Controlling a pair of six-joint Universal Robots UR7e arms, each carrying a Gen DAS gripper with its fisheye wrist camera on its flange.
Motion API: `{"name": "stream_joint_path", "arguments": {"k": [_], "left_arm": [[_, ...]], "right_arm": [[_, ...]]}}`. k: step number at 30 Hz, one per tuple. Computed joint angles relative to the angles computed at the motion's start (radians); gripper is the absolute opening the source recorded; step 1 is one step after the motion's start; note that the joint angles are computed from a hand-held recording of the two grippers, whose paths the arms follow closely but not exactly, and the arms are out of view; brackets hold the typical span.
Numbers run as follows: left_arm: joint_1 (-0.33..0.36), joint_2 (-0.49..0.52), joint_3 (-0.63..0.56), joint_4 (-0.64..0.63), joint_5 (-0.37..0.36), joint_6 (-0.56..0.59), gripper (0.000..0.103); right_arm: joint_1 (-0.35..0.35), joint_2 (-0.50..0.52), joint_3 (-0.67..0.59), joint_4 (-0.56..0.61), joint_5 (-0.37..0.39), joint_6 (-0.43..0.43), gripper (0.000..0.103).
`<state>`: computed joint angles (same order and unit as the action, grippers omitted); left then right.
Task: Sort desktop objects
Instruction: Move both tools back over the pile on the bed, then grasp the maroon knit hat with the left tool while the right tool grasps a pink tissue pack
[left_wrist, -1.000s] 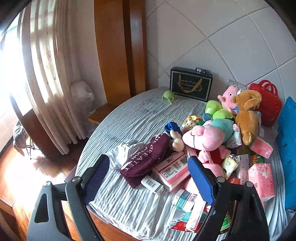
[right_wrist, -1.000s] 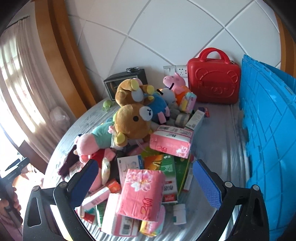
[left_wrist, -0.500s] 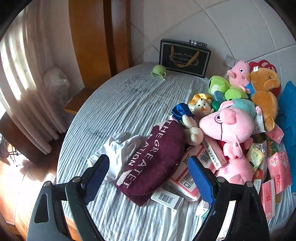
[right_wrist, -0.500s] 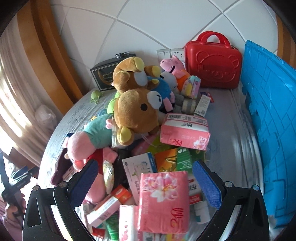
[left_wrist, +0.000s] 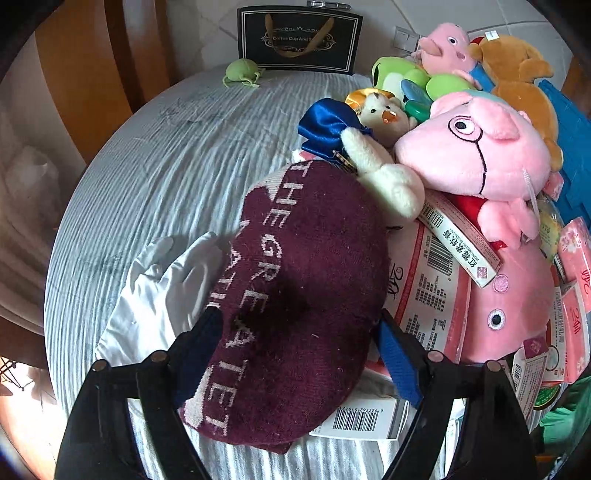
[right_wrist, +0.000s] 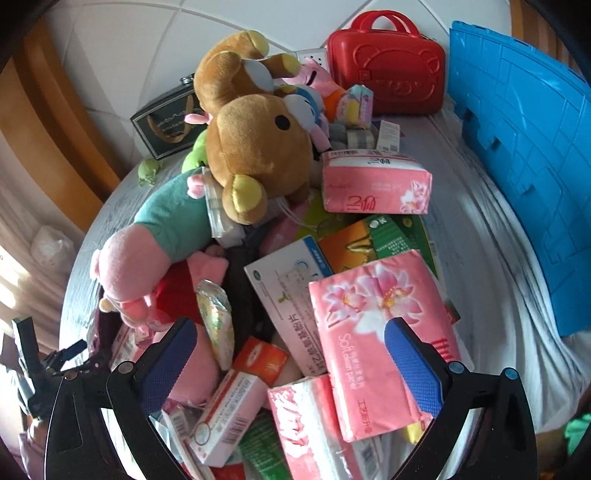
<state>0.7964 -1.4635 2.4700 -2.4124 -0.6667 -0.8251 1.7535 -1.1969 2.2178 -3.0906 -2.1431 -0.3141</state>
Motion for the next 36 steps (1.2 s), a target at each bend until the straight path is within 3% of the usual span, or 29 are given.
{"name": "stream_joint_path", "arguments": {"k": [2,6,8,11,14,20,25,34,35,36], "left_arm": [[0.002,0.007,0.001,-0.029,0.013,0.019,0.061],[0.029,0.052,-0.04,0.049,0.057,-0.025,0.036],[0.055,0.064,-0.053,0.057,0.063,-0.051,0.016],[0.046,0.042,-0.053,0.057,0.077,-0.08,0.013],[-0.016,0.007,-0.065,0.166,0.151,-0.148,0.011],[-0.083,-0.028,-0.096,0.191,0.221,-0.186,0.011],[-0.118,-0.001,-0.115,0.186,0.245,-0.19,0.011],[-0.183,-0.011,-0.145,0.279,0.295,-0.259,0.011],[-0.191,-0.013,-0.148,0.288,0.301,-0.263,0.011],[-0.2,-0.016,-0.153,0.305,0.306,-0.273,0.011]], "right_arm": [[-0.013,-0.009,0.004,-0.016,0.002,-0.003,0.103],[-0.035,-0.026,0.003,-0.031,0.025,-0.025,0.103],[-0.046,-0.038,0.003,-0.034,0.03,-0.038,0.103],[-0.067,-0.06,0.004,-0.043,0.012,-0.055,0.103],[-0.093,-0.092,0.003,-0.023,-0.007,-0.059,0.103],[-0.126,-0.141,0.005,0.103,0.007,-0.069,0.103],[-0.095,-0.092,0.018,0.074,-0.066,-0.154,0.103],[-0.092,0.004,-0.006,0.043,-0.119,-0.185,0.103],[-0.092,0.006,-0.003,0.026,-0.115,-0.189,0.102],[-0.096,0.002,-0.002,0.027,-0.092,-0.181,0.09]]}}
